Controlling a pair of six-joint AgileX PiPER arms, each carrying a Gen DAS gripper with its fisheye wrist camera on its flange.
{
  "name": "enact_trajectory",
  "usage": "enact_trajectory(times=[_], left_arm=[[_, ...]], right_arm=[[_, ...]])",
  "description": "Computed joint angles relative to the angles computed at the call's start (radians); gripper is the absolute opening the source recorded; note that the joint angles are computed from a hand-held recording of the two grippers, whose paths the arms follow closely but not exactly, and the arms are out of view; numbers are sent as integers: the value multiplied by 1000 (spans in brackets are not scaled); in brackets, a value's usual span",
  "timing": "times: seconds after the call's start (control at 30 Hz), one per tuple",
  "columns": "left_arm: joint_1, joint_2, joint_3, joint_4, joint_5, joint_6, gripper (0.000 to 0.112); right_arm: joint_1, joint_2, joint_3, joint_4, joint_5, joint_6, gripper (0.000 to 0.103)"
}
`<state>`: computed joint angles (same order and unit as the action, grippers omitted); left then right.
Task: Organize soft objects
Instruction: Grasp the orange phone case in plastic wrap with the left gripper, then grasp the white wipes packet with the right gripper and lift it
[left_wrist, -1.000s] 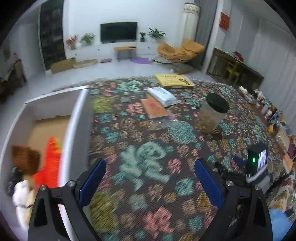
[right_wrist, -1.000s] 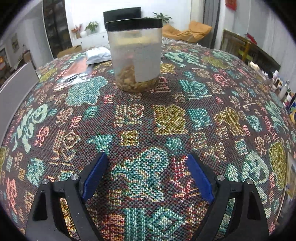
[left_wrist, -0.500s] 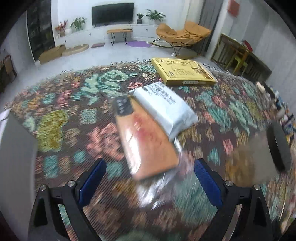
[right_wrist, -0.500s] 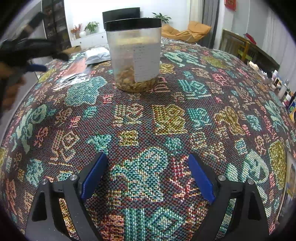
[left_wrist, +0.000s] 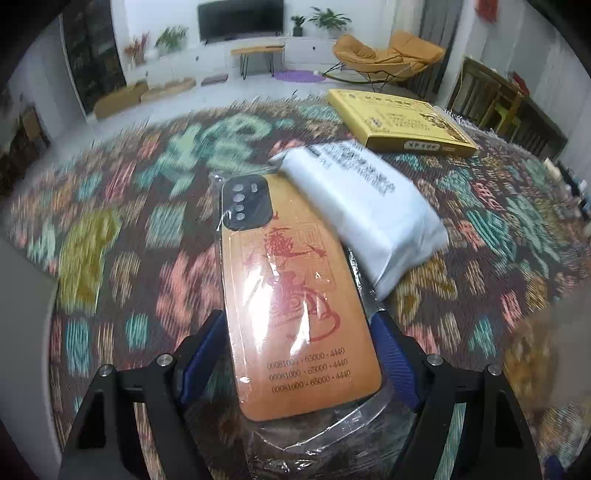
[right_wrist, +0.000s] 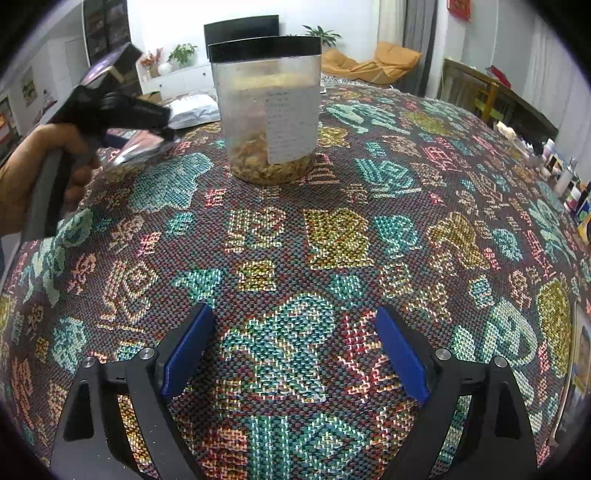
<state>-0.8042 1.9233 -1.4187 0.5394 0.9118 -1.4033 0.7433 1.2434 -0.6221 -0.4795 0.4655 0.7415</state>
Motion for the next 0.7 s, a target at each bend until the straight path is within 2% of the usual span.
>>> enact_trajectory(times=[0.03,0.13,0.27,0.3,0.33,0.4,0.47,0.57,0.7], left_arm=[[-19,-39,52,2,-7,-39,78],[-147,-177,211,12,52,-190,78],[-399,-294,365,8,133,-455,80],[-452,-291,375,9,161,-513,87],[-475,-284,380,12,175,-543,96],[-514,-273,400,44,197,-605,102],[-515,-274,420,72,182,-613,103],[-509,-232,398,97,199,-571,103],[-528,-206,402,161,216,-619,103]], right_arm=[[0,-1,0,0,1,0,91],[-2,0,-1,-2,1,3,91],[-3,1,0,-2,0,2,91],[-3,0,0,-1,0,2,91],[-3,0,0,-1,0,2,91],[-4,0,1,0,-2,1,91],[-3,0,0,-1,-1,2,91],[-3,1,1,-5,-1,6,91],[-6,1,2,-3,-3,3,91]])
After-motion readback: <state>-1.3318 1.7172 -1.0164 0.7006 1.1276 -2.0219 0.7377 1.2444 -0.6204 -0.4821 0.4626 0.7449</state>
